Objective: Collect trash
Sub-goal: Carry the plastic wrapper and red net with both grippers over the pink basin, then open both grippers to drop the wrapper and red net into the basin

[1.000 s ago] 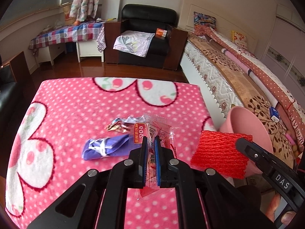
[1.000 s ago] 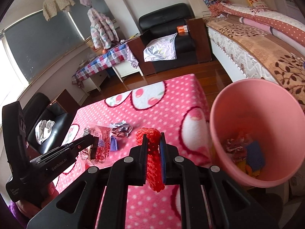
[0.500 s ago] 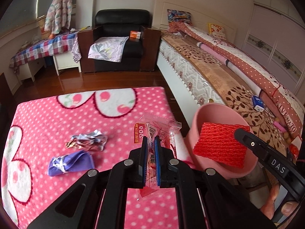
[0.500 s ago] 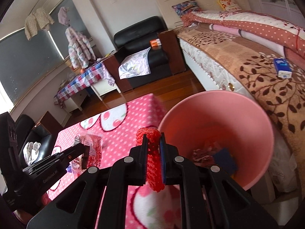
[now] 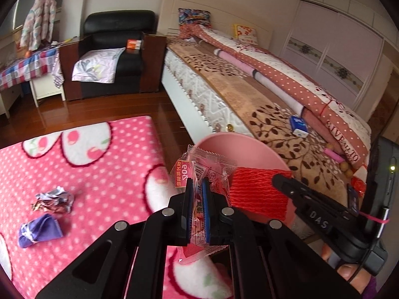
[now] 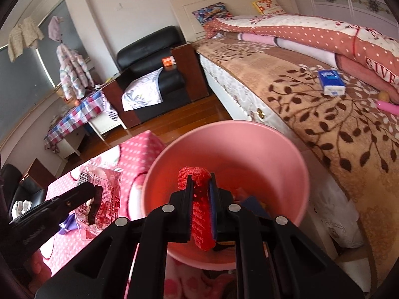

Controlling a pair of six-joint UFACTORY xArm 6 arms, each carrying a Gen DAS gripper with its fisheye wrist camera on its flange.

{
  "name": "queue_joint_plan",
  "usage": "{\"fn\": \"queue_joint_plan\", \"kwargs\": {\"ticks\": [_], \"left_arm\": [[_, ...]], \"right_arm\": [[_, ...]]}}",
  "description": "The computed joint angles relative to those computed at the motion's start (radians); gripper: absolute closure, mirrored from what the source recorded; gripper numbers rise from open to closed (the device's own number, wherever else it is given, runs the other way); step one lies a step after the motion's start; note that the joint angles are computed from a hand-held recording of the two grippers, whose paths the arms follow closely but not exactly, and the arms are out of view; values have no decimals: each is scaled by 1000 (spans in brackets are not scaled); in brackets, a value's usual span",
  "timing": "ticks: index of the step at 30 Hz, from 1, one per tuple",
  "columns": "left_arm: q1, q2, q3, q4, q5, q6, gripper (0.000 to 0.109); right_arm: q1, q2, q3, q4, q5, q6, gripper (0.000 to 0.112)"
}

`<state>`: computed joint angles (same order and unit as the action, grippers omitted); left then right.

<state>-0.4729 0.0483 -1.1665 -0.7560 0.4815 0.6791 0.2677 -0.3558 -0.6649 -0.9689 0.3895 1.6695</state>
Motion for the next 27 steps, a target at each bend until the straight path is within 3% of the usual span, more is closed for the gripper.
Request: {"fn": "queue_joint_plan", "kwargs": {"ticks": [4,9,22,27], "left_arm": [[-11,30,-35,-47,55,44,102],[-34,76,-68,-16,84,22,102],[-76,186,-145,93,52,-111,102],[-74,185,-139,71,46,-91,95]], "right_arm": [[-11,2,14,23,9,-20,101],[-21,7,27,51,8,-36,101],[-41,17,48,69,9,-31,101],[-47,24,50,90,5,-47,101]]}}
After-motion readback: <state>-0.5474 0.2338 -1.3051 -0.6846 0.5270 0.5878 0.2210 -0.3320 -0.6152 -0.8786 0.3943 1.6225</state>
